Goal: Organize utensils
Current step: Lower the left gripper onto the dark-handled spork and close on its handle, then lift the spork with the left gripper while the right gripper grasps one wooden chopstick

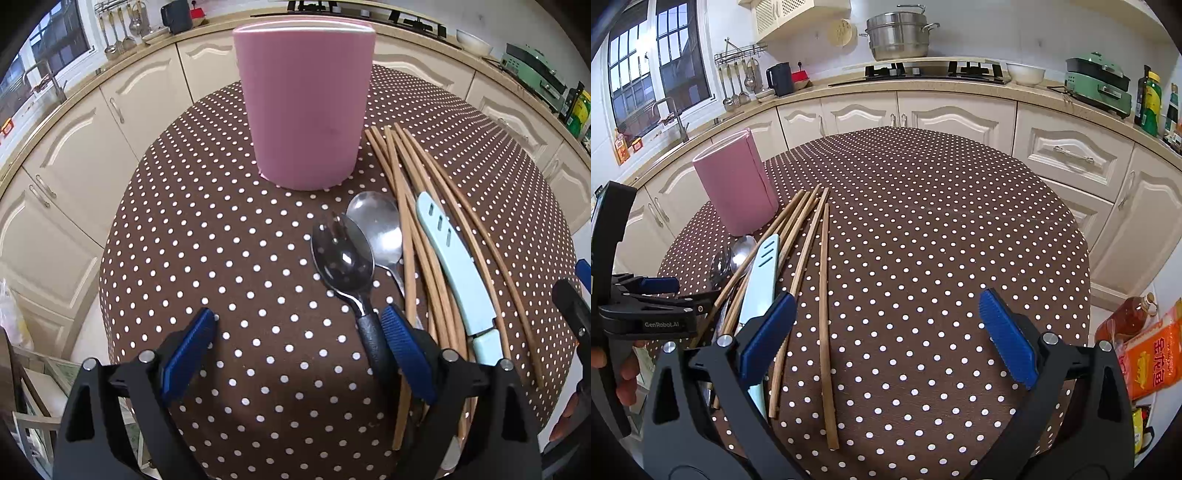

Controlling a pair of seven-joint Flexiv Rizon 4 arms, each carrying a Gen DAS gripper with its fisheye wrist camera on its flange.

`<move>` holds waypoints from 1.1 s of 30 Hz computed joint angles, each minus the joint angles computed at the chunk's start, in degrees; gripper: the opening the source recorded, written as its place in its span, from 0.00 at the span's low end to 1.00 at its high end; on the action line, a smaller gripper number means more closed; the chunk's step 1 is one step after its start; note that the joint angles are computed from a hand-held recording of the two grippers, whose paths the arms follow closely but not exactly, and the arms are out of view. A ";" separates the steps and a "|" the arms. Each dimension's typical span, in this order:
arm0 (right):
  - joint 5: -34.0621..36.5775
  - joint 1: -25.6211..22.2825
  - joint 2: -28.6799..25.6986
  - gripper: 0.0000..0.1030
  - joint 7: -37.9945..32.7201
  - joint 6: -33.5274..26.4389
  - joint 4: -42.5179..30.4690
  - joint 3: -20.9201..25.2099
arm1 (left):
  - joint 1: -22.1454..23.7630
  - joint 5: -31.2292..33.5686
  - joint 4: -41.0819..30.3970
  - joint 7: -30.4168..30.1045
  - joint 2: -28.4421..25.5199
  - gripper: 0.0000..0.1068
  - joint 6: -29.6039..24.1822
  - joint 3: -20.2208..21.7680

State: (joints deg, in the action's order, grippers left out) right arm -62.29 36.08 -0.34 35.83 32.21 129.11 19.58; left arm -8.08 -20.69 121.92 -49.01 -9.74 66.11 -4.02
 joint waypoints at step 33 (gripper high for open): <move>28.57 -6.37 -6.36 0.91 -38.85 17.98 -8.61 -4.17 | 4.40 -20.43 -1.20 17.66 1.27 0.10 -11.95 0.35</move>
State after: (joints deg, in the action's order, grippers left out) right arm -33.72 29.72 -6.70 -3.02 50.20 120.51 15.42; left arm -3.68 -41.11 120.73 -31.35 -8.47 54.17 -3.68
